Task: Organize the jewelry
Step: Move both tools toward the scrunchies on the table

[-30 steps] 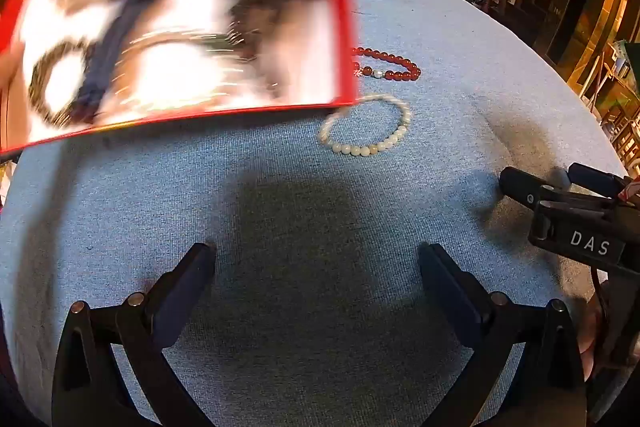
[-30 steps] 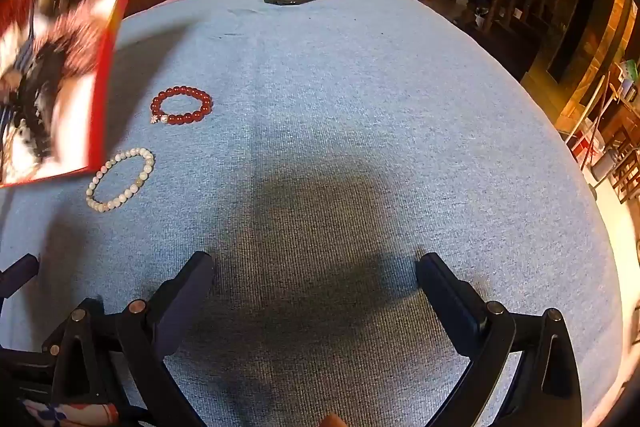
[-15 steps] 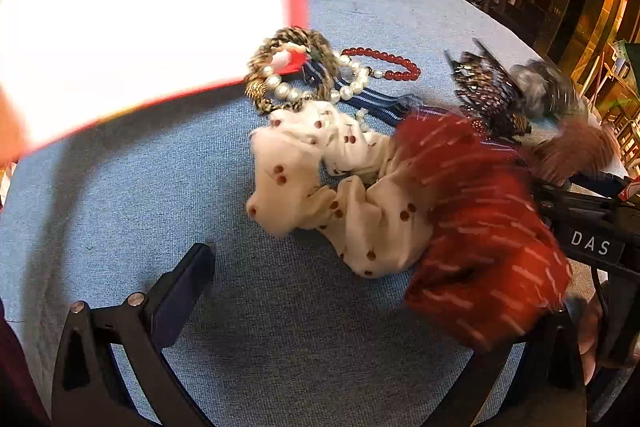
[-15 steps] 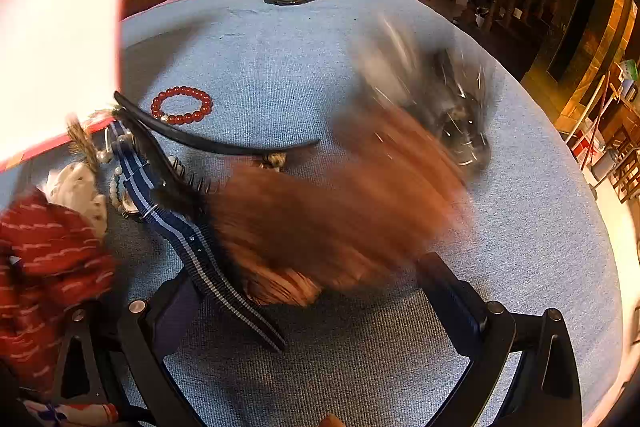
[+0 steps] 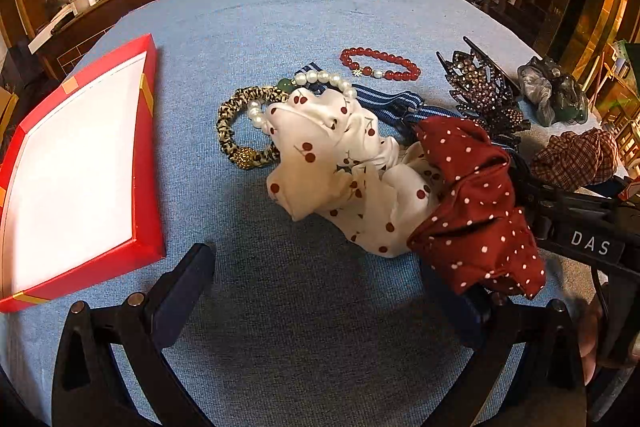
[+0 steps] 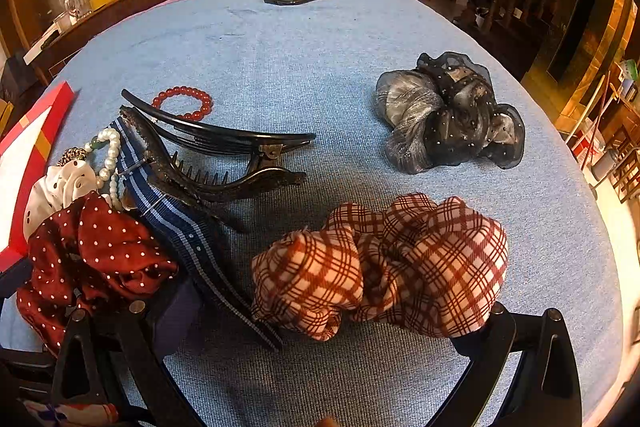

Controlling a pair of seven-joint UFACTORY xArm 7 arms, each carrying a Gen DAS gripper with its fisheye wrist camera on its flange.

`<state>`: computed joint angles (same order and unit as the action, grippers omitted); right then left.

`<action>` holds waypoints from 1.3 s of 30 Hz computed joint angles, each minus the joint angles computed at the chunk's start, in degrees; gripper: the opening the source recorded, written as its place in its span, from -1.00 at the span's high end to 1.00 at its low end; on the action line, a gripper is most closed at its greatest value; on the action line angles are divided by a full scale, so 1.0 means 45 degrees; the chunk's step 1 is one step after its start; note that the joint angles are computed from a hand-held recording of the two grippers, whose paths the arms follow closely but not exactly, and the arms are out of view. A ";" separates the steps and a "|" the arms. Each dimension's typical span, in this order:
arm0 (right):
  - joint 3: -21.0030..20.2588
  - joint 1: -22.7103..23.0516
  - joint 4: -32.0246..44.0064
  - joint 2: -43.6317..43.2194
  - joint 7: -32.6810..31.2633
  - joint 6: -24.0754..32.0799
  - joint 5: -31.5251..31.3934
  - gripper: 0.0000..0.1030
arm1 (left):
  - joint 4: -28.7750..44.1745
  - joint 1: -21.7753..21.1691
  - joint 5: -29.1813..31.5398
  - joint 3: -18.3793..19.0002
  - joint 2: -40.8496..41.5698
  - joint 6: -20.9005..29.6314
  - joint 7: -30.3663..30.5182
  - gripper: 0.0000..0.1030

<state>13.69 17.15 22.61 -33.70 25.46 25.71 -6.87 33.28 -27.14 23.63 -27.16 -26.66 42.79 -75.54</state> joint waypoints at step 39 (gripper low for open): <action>-0.0062 0.1343 -0.2093 -0.9956 -0.0346 0.2976 0.1963 -0.99 | 0.0280 -0.0520 0.0192 -0.2681 -0.5410 0.3308 0.0605 -1.00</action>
<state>13.42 23.19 13.19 -78.50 23.90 39.10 1.96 34.53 -29.48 24.49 -39.23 -51.00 57.67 -72.82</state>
